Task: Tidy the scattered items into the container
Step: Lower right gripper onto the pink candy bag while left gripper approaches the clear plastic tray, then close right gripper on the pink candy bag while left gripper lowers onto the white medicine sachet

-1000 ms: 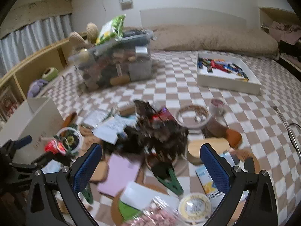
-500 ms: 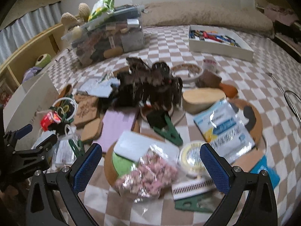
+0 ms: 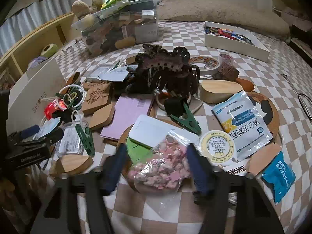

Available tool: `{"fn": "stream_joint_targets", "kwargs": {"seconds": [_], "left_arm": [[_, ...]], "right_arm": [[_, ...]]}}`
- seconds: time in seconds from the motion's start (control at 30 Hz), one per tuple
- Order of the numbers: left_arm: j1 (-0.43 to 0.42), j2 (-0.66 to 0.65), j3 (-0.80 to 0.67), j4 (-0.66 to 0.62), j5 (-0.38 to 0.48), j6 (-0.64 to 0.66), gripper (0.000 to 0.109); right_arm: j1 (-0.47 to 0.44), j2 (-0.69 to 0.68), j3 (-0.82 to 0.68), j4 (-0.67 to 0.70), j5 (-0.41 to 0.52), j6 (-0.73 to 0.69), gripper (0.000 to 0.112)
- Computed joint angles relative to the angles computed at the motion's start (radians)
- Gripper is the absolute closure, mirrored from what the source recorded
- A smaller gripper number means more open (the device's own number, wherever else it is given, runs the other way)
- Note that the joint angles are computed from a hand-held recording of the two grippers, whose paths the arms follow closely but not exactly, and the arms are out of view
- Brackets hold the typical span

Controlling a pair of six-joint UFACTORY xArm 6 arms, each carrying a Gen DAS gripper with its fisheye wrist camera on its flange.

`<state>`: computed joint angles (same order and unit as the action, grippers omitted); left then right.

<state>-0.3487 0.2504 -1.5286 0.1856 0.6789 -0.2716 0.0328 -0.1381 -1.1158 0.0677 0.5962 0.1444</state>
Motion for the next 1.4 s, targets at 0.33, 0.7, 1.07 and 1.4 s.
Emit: {"fn": "stream_joint_targets", "kwargs": {"seconds": [0.33,0.7,1.07,1.4], "left_arm": [[0.004,-0.010,0.013,-0.245,-0.023,0.215,0.006],[-0.034,-0.018,0.008,-0.655,0.051,0.582,0.006],[-0.018,-0.043,0.061,-0.067,-0.128,0.054,0.006],[-0.007,0.042,-0.047,0.145,0.045,-0.126,0.006]], "right_arm": [[0.009,-0.010,0.006,0.098,-0.023,-0.085,0.084],[0.003,-0.014,0.010,0.151,-0.038,-0.105,0.084],[0.002,-0.018,0.013,0.178,-0.039,-0.124,0.084],[0.008,-0.015,0.008,0.172,-0.031,-0.127,0.084]]}}
